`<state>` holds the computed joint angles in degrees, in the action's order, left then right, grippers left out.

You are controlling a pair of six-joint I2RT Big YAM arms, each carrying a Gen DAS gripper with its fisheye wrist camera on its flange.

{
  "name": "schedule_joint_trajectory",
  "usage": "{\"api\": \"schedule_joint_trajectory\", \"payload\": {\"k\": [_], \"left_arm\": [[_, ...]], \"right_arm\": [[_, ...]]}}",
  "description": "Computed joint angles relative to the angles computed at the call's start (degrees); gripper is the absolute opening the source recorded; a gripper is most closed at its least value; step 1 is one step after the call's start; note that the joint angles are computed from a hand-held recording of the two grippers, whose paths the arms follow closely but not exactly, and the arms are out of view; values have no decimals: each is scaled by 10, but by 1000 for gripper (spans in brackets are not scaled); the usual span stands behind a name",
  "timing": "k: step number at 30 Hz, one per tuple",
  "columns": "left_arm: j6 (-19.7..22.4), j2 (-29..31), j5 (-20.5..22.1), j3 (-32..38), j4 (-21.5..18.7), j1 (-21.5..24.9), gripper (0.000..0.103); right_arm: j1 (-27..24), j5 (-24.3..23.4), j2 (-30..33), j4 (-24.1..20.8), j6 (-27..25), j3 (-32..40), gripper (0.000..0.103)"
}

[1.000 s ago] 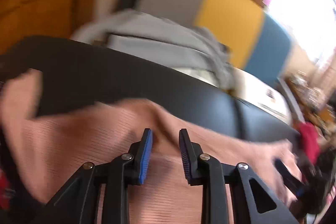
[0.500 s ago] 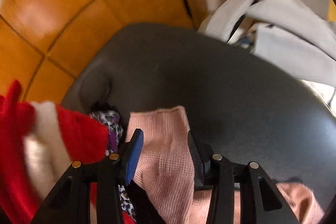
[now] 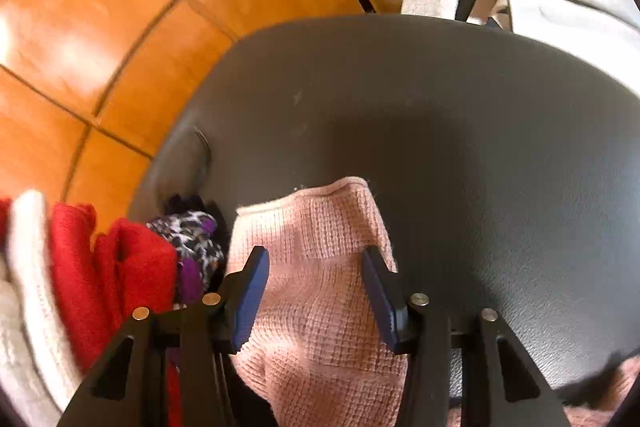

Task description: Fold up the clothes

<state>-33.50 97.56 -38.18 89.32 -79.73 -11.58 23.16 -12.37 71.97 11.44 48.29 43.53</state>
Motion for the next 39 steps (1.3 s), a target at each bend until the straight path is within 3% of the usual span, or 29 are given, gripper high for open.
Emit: {"api": "schedule_joint_trajectory", "payload": {"k": [1, 2, 3, 4, 5, 7, 10, 14, 20, 23, 25, 29, 34, 35, 39], "left_arm": [[6, -5, -1, -8, 11, -4, 32], [11, -10, -1, -16, 23, -7, 19], [13, -18, 20, -24, 39, -6, 5], [12, -26, 40, -31, 52, -4, 0], [-6, -20, 35, -23, 38, -7, 0], [-1, -34, 40, -37, 61, -14, 0], [11, -70, 69, -70, 119, -17, 0], [10, -148, 151, -104, 215, -44, 0], [55, -245, 257, -142, 373, -119, 0], [105, -266, 279, -152, 409, -163, 0], [121, -260, 225, -147, 393, -200, 1], [80, -190, 111, -80, 235, -174, 20], [-35, -106, 70, -16, 30, -86, 31], [-50, -103, 89, -14, -6, -71, 31], [-74, -58, 100, -1, -86, -28, 41]], "right_arm": [[0, 0, 0, 0, 0, 0, 103], [0, 0, 0, -1, 0, 0, 103], [0, 0, 0, -1, 0, 1, 103], [-1, -1, 0, -1, -1, 0, 103], [-1, -2, 0, -1, -1, -1, 103], [-2, -3, 0, 0, -2, -1, 103], [-1, -1, 0, 0, -1, 0, 103], [-2, -2, 1, -1, -3, 0, 103], [-4, -5, 0, -6, -6, 0, 103], [-2, -2, 1, -15, -9, 4, 103], [-1, 0, 1, -19, -11, 6, 103], [-1, 1, 0, -16, -9, 4, 103], [-3, -3, -1, -2, -3, -3, 103], [-4, -4, -2, 1, -2, -4, 103], [-4, -6, -5, 4, 2, -8, 103]]}}
